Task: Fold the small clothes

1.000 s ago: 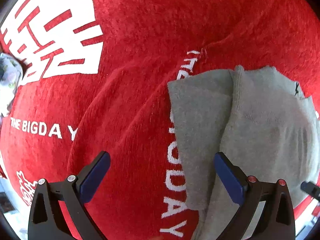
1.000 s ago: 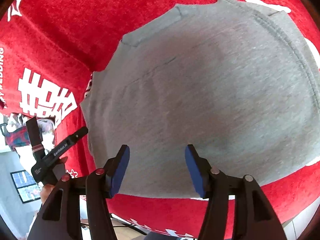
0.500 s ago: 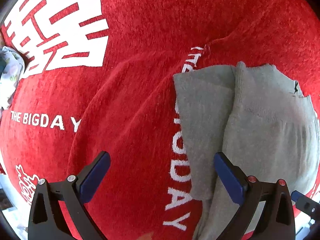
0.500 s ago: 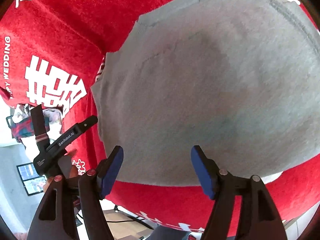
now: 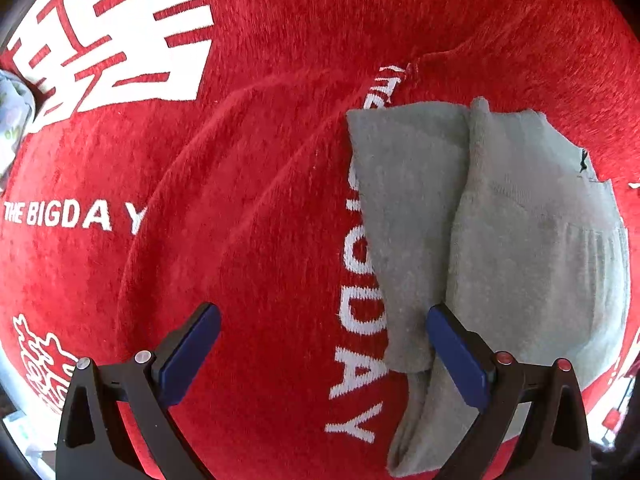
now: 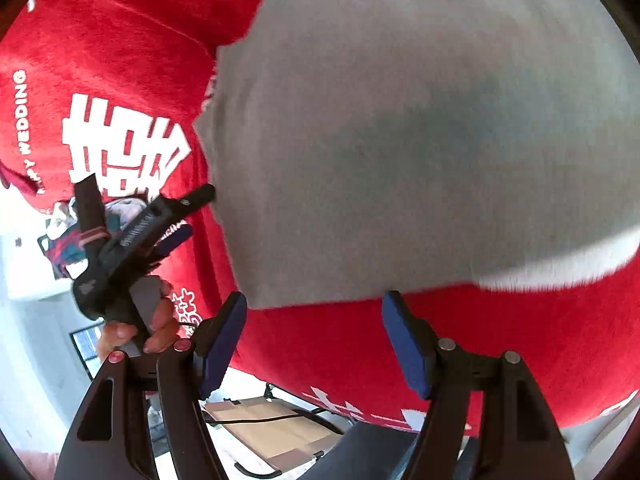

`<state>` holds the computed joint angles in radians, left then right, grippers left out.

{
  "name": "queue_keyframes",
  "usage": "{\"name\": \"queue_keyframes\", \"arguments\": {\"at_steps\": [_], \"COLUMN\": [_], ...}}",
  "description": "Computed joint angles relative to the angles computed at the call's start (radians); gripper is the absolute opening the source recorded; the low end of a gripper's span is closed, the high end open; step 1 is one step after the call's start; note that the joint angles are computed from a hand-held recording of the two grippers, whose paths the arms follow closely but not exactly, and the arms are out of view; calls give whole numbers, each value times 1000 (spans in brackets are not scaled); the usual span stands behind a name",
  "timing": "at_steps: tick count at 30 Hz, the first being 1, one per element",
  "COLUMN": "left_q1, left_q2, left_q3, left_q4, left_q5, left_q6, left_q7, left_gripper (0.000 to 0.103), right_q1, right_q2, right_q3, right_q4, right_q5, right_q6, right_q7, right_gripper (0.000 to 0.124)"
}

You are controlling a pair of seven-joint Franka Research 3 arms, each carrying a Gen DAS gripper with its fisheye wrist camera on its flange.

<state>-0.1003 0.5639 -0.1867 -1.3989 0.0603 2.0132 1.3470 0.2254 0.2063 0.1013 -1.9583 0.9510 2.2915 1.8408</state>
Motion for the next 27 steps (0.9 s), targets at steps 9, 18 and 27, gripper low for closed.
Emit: {"name": "queue_keyframes", "arguments": {"at_steps": [9,18,27], "left_q1": [88,133,157], "left_q2": [-3,19,60], "left_q3": [-22,-41,-73], "left_q4": [-23,-11,38], "left_q5": [-139,-244,-365], "left_q6": [30,-11,-74], "left_q7": [49,82,142], "left_gripper": [103,103,103], "right_q1": [9,13,-13], "right_q2": [-2,45,49], "right_q3": [31,53,38], "right_q4": [-86,-63,-34], "right_q5": [354,663,742], "right_q6": [185,273,210], "right_q7": [-144,-234,-339], "right_gripper": [74,75,9]}}
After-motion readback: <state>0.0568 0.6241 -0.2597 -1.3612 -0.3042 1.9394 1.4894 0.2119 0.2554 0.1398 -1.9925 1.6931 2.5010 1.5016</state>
